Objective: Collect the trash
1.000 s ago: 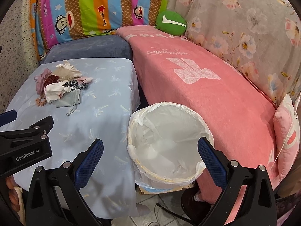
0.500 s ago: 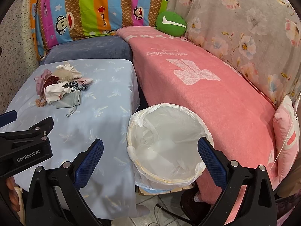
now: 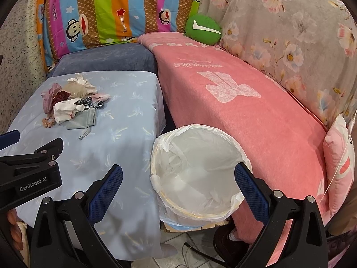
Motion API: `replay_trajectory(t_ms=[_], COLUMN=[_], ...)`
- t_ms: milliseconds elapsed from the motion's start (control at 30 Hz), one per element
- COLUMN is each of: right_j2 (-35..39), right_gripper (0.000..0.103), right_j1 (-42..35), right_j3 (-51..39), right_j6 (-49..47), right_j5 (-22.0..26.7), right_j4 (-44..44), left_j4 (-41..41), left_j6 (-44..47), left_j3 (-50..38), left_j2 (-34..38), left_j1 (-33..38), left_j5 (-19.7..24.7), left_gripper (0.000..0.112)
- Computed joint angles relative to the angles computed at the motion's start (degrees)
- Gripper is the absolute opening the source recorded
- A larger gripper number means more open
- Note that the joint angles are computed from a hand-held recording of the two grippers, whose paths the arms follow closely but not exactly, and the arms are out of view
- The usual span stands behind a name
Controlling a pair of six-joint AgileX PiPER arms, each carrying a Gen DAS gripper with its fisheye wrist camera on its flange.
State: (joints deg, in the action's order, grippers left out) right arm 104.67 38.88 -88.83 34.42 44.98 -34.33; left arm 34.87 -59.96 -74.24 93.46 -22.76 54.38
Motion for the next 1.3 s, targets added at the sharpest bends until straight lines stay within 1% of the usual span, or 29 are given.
replay_trajectory(t_ms=[467,767,867,1067,1233,1300], right_j2=[0.57,1.19,1.47,2.34,4.17,5.4], right_gripper=[0.097,0.097,0.097,0.097,0.097,0.097], right_j1=[0.56,1.03,1.15,1.37,1.88,2.37], right_j3=[-1.02,-0.81,-1.15,-2.3,-5.02,-6.85], right_j6=[0.0,1.24,1.87,3.17,4.37,5.24], right_j5=[0.92,1.1,1.29,1.23,0.82,0.98], right_j4=[-0.34,-1.13,-1.32,-1.29,-0.55,-0.8], left_j4=[-0.82,-0.87,-0.82,-2.86,-4.79,-4.98], left_j6=[1.1,1.11,1.19,4.15,6.91,7.66], left_j3=[-0.32,0.5,1.22,2.09,3.36,4.18], left_j2=[-0.17,-0.26,-0.34,-0.3,-0.57,-1.08], left_j1=[0.73,0.95,1.23,3.54,6.9,8.56], left_j5=[-0.19,-1.14,-2.05,-4.77,-8.06,-10.12], left_gripper=[0.096,0.096,0.096,0.096,0.096,0.096])
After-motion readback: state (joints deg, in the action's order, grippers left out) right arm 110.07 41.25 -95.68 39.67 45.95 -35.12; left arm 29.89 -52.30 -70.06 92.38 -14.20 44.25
